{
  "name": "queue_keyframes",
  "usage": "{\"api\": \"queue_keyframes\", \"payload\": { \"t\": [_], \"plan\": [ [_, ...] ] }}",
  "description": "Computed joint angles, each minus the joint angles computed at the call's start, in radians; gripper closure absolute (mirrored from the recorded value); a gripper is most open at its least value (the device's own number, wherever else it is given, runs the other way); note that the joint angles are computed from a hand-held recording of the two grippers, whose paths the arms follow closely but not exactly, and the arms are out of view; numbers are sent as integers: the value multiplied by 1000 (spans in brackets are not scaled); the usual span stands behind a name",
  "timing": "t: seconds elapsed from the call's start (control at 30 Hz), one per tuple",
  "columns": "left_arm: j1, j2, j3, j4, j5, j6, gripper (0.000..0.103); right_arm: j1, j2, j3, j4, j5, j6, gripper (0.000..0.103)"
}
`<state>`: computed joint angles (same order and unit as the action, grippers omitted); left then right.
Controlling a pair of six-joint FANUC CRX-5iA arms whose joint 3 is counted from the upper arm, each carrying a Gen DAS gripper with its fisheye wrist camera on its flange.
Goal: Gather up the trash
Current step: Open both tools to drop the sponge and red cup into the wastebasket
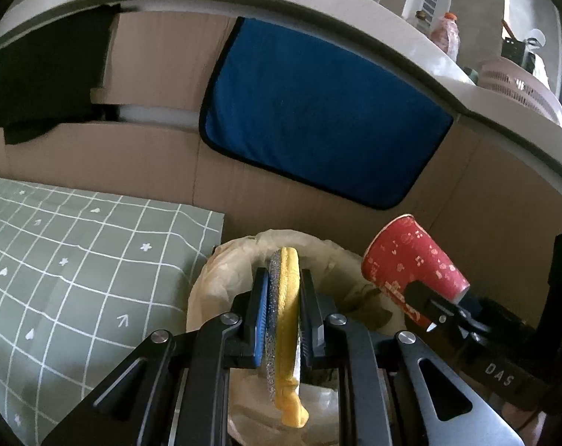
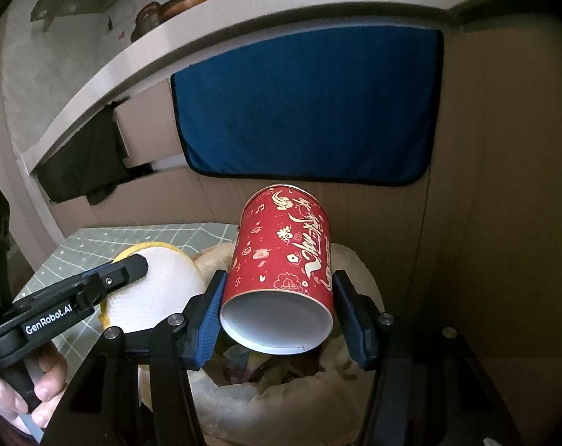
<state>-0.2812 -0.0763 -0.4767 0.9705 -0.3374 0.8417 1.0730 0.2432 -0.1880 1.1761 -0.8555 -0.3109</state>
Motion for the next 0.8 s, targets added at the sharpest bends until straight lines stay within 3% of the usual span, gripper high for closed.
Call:
{"api": "queue_keyframes", "payload": {
  "t": [0.13,0.33,0.53,0.73,0.8],
  "plan": [
    [-8,23,-8,174,-36,-131,85,3,15,19,-26,-27,13,48],
    [-15,1,-37,299,-48,-223,63,15,25,41,-43,-68,36,48],
    [58,-71,-33,52,-104,-43,61,57,9,39,-12,-122,25,48],
    [129,-265,-74,-308,-169,175,56,146,-10,31,30,-208,0,48],
    [145,-329,-96,-362,-188,198,56,194,-6,34,53,-271,8,48]
  ]
}}
